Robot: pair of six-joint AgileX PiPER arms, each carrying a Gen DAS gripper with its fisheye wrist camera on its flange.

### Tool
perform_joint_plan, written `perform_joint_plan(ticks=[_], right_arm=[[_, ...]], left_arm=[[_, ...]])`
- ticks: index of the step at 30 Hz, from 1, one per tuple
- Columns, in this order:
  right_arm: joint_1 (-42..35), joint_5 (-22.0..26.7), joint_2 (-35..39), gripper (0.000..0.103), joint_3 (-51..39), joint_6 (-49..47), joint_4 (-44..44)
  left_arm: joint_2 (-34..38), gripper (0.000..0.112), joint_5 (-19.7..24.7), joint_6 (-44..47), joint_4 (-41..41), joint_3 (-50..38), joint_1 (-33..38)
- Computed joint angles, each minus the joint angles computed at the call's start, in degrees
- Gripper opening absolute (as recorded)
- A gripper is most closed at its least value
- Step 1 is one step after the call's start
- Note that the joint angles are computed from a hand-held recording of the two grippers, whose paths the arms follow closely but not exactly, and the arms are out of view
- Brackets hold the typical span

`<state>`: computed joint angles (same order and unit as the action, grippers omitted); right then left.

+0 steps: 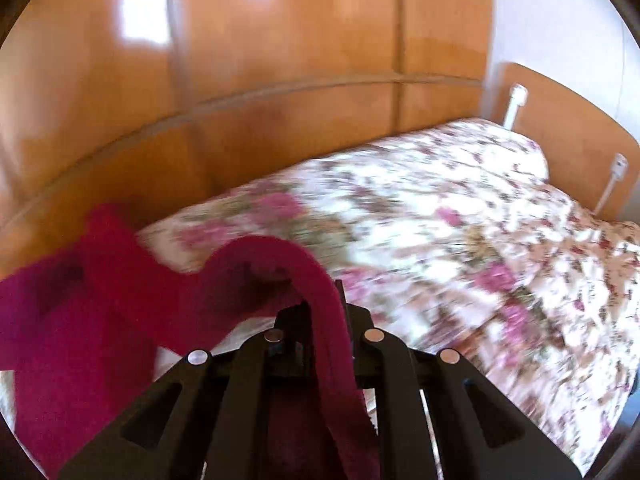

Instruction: Fold small clothes

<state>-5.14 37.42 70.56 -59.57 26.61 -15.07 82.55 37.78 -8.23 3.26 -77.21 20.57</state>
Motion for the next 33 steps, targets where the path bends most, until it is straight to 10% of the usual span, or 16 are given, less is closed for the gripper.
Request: perform_joint_plan(ticks=[6,10,14,19,22,23,29,33], right_arm=[[-4.0,1.8,10.2,0.013,-6.3,0.3,-4.3],[-2.4,0.9,11.6,0.071,-6.2,4.3,-9.0],[-0.9,-0.2,7.3,0.082,-1.7,8.1,-14.3],[0.0,-1.5,-6.7,0.083,9.3,-5.6,-0.1],[4.5,2.1,-14.7,0.083,15.3,-16.1,13.3],[7.3,3.3,-16.7,0.083,17.1,-17.1,16.2],[31.4,2.1,-19.8,0.082,25.1,-2.3,15.7],[43.1,-0.9,-17.6,0.060,27.7,12.9,8.0]], left_arm=[[12.6,0.000,7.4,-13.7,15.7,-13.6,-0.3],[13.8,0.000,8.3,-14.4,16.4,-12.9,-0.6],[6.7,0.000,0.9,2.6,-0.6,-1.4,2.3],[-3.1,0.000,1.0,31.2,-24.5,15.2,2.7],[-5.4,0.070,3.8,41.2,-35.6,23.0,3.6],[-6.4,0.073,2.9,42.8,-38.1,25.5,3.8],[-6.2,0.067,3.2,45.1,-43.5,32.1,1.7],[-7.3,0.016,1.1,40.9,-38.2,33.7,-2.6]])
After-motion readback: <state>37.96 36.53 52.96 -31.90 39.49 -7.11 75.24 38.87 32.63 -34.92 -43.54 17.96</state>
